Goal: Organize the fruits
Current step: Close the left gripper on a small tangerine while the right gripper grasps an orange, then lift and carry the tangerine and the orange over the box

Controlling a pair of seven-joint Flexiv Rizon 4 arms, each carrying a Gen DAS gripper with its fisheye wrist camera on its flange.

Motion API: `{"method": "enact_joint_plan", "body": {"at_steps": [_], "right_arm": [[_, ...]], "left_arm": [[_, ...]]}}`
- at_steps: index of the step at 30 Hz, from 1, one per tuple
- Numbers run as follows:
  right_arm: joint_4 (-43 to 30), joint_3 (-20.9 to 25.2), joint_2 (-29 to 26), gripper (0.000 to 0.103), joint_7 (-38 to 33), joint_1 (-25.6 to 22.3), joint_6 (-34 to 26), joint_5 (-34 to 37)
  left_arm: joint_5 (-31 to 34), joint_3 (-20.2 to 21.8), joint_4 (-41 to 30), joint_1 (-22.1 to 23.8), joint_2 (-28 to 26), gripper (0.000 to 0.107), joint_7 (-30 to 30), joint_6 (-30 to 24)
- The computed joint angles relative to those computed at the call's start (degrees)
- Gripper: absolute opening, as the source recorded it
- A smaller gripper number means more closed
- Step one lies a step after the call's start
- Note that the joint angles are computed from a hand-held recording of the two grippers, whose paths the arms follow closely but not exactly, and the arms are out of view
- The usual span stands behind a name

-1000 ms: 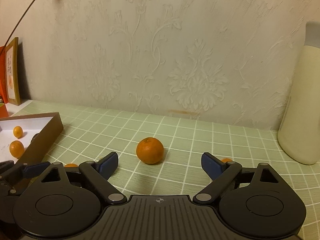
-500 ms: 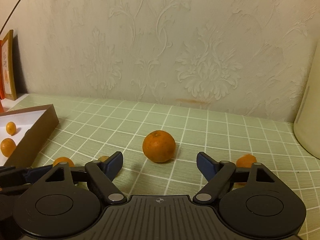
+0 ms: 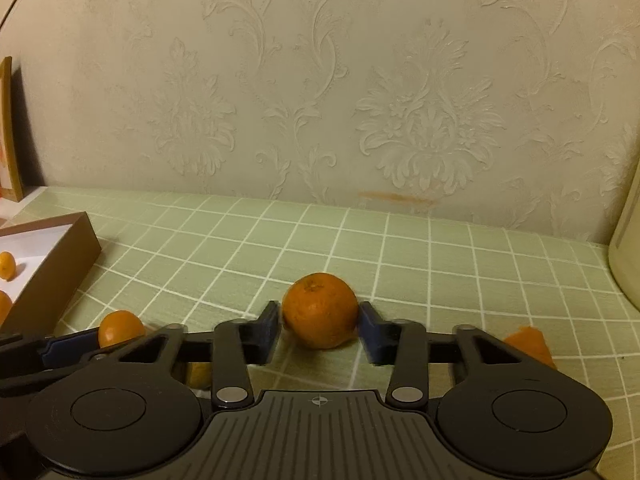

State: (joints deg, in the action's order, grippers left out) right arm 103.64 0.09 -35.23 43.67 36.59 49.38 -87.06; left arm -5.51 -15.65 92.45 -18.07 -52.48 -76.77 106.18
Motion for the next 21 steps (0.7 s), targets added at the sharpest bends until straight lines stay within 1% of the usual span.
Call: {"method": "enact_joint_plan", "body": {"at_steps": [5,12,21], "right_arm": [[1.30,0.57,1.52,0.041,-0.69,0.41,-1.85,0.58],[3.93,2.51,5.48,0.041,-1.29,1.66,-6.92,1.60],[3.85,5.05,7.36,0.041,-4.29,4.69,-12.10,4.51]], "left_arm": [[0.27,-0.70,0.72,0.58,0.95,0.021,-0.06,-0.55],[3.06,-3.25,4.48,3.06,4.03,0.021,-0.03,1.74],[7.36,-5.91,10.59,6.95,8.91,0.021,-0.67,4.44]]}}
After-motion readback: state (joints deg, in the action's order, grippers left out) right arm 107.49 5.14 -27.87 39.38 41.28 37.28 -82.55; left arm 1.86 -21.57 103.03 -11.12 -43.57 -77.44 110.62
